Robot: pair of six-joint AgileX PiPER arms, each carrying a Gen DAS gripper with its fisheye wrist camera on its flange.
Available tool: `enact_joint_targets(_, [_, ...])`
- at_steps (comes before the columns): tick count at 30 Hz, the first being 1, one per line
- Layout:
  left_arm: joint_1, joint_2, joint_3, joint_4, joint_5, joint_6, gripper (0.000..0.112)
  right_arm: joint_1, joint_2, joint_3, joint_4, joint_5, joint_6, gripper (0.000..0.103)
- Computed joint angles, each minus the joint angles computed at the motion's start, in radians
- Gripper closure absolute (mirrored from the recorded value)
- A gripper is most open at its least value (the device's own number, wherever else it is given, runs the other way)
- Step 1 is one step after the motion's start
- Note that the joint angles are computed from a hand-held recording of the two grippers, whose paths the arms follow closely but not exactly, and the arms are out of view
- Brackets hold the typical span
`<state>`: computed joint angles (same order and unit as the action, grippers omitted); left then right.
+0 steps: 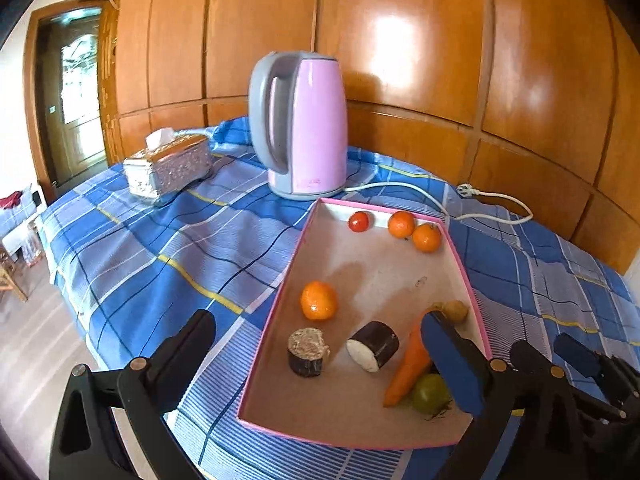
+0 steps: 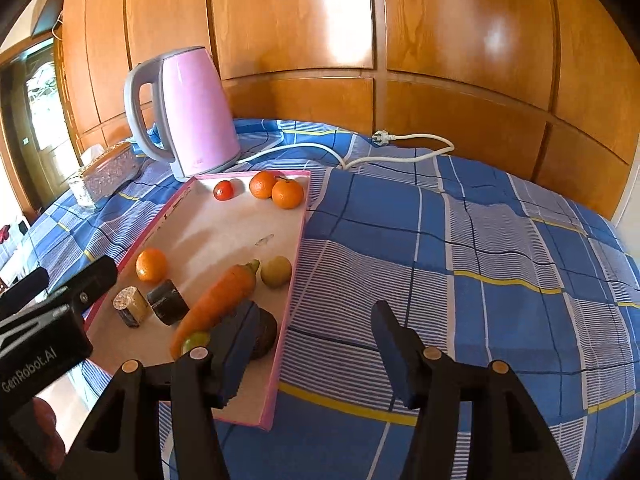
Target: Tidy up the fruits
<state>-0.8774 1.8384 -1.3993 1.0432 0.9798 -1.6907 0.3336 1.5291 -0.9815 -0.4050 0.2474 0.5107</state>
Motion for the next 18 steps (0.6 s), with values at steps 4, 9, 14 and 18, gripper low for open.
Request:
enact_joint_targets(4, [-0.005,0.002,0.003,0.005,0.024,-0.017,0.010,0.009,-0.005,0.008,-0.055,0.000,0.050,0.044])
enact_joint_targets(9, [-0.011,0.001,0.004,-0.002,0.020,-0.006,0.010,0.032,-0.024,0.030,-0.172,-0.005,0.156,0.044])
enact_joint_targets(14, [-0.021,0.004,0.001,-0.007,0.021,-0.002,0.010,0.040,-0.038,0.049,-0.229,-0.010,0.216,0.044])
enact_joint_targets(18, [-0.028,0.005,0.000,-0.006,0.023,-0.005,0.010,0.039,-0.045,0.059,-0.241,-0.015,0.228,0.044])
